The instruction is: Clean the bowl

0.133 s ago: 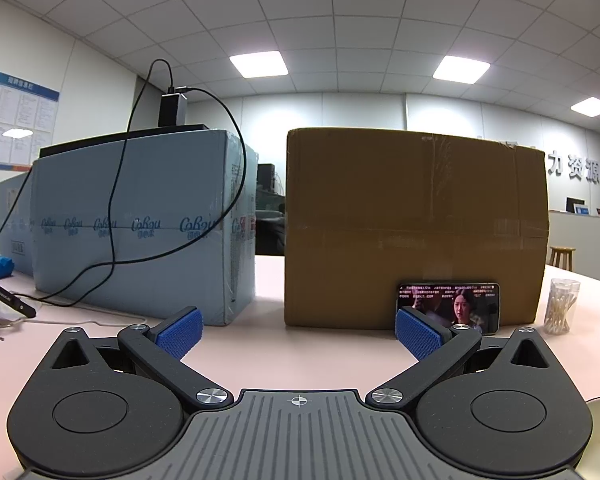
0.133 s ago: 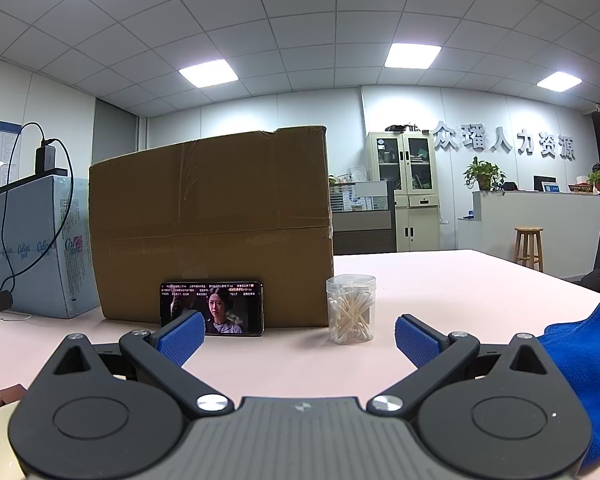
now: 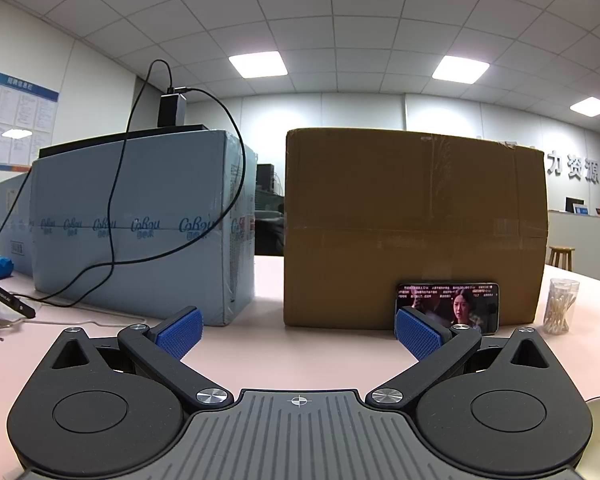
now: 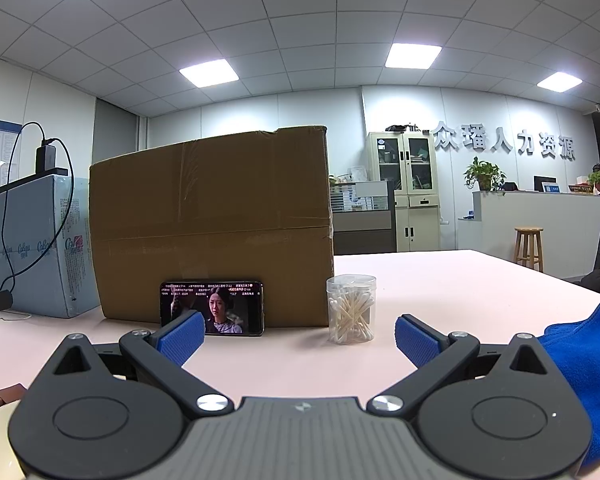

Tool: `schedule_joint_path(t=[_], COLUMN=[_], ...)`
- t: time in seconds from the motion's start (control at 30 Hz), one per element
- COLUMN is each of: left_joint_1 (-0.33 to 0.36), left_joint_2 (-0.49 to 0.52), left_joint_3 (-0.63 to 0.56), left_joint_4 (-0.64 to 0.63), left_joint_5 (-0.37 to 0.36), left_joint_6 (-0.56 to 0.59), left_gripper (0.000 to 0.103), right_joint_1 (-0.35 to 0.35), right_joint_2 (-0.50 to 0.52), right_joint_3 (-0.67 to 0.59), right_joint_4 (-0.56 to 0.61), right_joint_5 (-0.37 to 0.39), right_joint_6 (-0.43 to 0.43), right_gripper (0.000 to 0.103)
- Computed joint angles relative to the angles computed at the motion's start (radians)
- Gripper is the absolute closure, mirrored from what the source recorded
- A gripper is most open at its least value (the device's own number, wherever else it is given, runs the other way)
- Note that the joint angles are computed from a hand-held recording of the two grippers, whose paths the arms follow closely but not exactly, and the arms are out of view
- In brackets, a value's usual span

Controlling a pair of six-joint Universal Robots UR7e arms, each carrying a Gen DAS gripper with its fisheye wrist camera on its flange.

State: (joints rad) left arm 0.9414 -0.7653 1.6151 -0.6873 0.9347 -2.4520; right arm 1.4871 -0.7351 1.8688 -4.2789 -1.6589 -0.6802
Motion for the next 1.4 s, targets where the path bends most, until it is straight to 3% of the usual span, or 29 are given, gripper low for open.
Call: schedule_joint_path(t=[1.17,1.4], left_joint_1=[0.002,0.008], left_joint_2=[-0.002,-0.008], left_joint_3=[-0.005,-0.007], left_joint_4=[0.026,0.068], left_joint_5=[0.007,0.039], left_joint_6=[-0.004,-0.017], left_gripper=[0.0,0.0], right_joint_1=[0.001,0.001], right_joint_2=[0.008,0.008], right_joint_3=[-0.011,-0.008], right_joint_4=[0.005,-0.004], right_joint_5=[-0.001,0.002], right_joint_6=[-0.004,-0.008], right_gripper=[0.0,0.0])
